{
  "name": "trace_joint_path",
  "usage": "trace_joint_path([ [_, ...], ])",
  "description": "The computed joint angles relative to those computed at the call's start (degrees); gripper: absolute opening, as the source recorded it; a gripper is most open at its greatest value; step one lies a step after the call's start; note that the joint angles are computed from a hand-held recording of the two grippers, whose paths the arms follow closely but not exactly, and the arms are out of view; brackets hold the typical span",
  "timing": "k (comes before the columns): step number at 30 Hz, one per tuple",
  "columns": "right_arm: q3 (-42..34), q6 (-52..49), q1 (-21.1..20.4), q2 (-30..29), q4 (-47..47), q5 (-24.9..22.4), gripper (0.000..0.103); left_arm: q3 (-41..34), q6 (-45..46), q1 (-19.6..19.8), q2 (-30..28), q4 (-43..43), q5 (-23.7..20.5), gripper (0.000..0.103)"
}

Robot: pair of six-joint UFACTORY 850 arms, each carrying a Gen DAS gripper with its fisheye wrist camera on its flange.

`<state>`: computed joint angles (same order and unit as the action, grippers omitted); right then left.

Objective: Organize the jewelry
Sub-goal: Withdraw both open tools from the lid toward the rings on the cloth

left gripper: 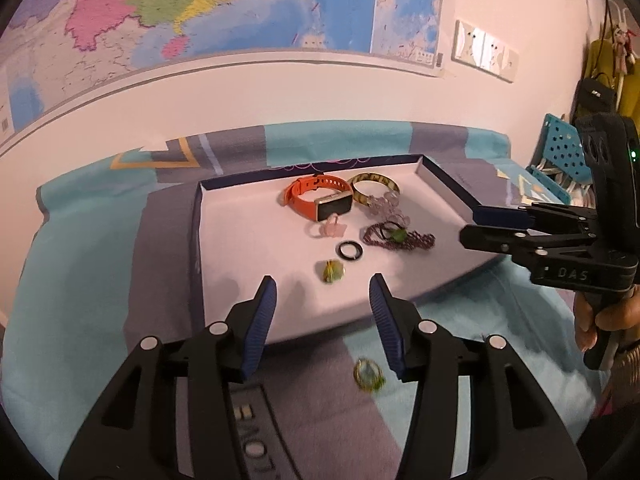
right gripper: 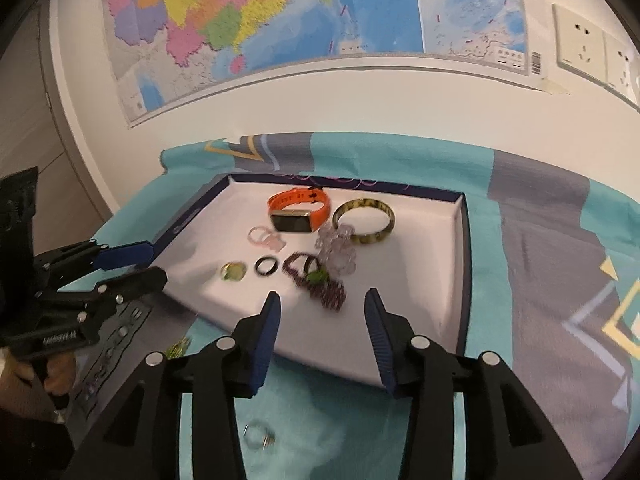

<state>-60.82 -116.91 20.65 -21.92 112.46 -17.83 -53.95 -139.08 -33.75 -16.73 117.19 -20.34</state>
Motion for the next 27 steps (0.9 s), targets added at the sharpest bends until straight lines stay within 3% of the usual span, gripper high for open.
trace_joint_path([
  [3, 2.91, 0.31, -0.34, 1.88, -1.12, -1.15, 0.046, 2.46, -2.45, -0.61, 1.51, 2.93, -0.16, 0.049],
  [11, 8.13, -2.49, 1.35, 4.28, -0.25, 1.19, 0.047, 5.45, -0.77, -3.17, 2.52, 1.48, -1.52, 0.051],
  [27, 10.12, -4.11, 4.19, 4.38, 0.04, 3.42, 0.047, 3.14, 3.44, -4.09, -0.59, -3.41, 2.23, 0.056],
])
